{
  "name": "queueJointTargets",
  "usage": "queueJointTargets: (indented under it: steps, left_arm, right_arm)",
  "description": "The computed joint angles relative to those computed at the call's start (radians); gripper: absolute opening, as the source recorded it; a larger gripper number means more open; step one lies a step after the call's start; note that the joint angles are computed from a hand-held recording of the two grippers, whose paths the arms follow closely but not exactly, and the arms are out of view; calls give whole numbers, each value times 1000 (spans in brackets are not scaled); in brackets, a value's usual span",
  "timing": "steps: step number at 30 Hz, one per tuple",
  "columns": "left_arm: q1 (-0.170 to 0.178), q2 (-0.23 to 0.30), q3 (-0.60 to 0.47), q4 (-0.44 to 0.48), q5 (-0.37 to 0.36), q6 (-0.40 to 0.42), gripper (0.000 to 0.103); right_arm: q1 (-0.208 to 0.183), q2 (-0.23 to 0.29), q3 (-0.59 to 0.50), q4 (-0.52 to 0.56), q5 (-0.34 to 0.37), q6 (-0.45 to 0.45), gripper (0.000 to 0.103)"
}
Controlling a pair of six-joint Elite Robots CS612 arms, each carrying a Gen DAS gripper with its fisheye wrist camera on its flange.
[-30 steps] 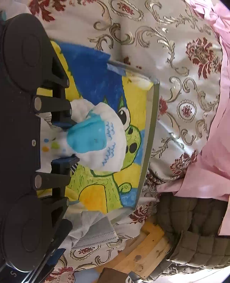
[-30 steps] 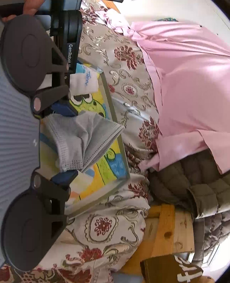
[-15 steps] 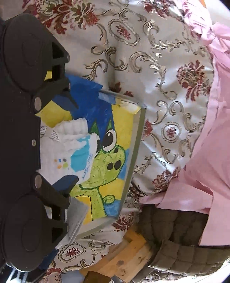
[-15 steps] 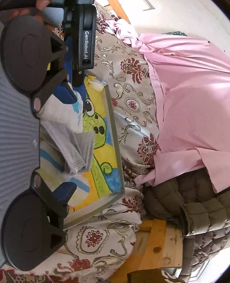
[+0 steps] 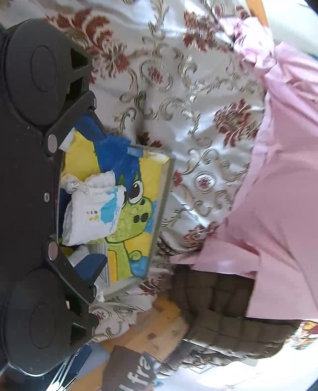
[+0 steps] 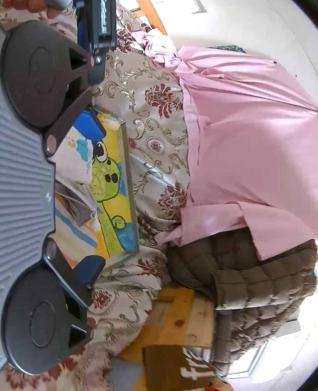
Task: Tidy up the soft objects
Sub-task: 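Withdraw both open tools from the tray back toward the pile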
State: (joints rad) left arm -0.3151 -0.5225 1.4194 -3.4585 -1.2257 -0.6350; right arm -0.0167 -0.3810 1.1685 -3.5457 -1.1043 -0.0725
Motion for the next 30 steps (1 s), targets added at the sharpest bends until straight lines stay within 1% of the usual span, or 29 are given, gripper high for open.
queueJointTargets:
  steps: [4,8,12,16,20,25,30]
  left_arm:
    - [-24,-40,95,-74,62,-17,102]
    - [-50,-72,177,-149,121,-19,102]
    - [-75,-96,241,-207,170,-20,102]
    - [-103,-105,287,-267,211,24,102]
    - [-128,-112,335,-311,240,46,102]
    - [-158,-114,392,-368,275,47,102]
    - [-179,-113,428,-393,311,66,102]
  right_arm:
    - [-7,-40,73,-57,29,7,103]
    - [-17,-71,152,-138,47,22,103]
    - [-24,-95,225,-201,41,29,103]
    - [-35,-112,289,-271,40,52,103]
    - [-44,-123,352,-333,25,68,103]
    - [-49,-138,417,-348,7,61,103]
    - [-54,-147,469,-390,-4,74,103]
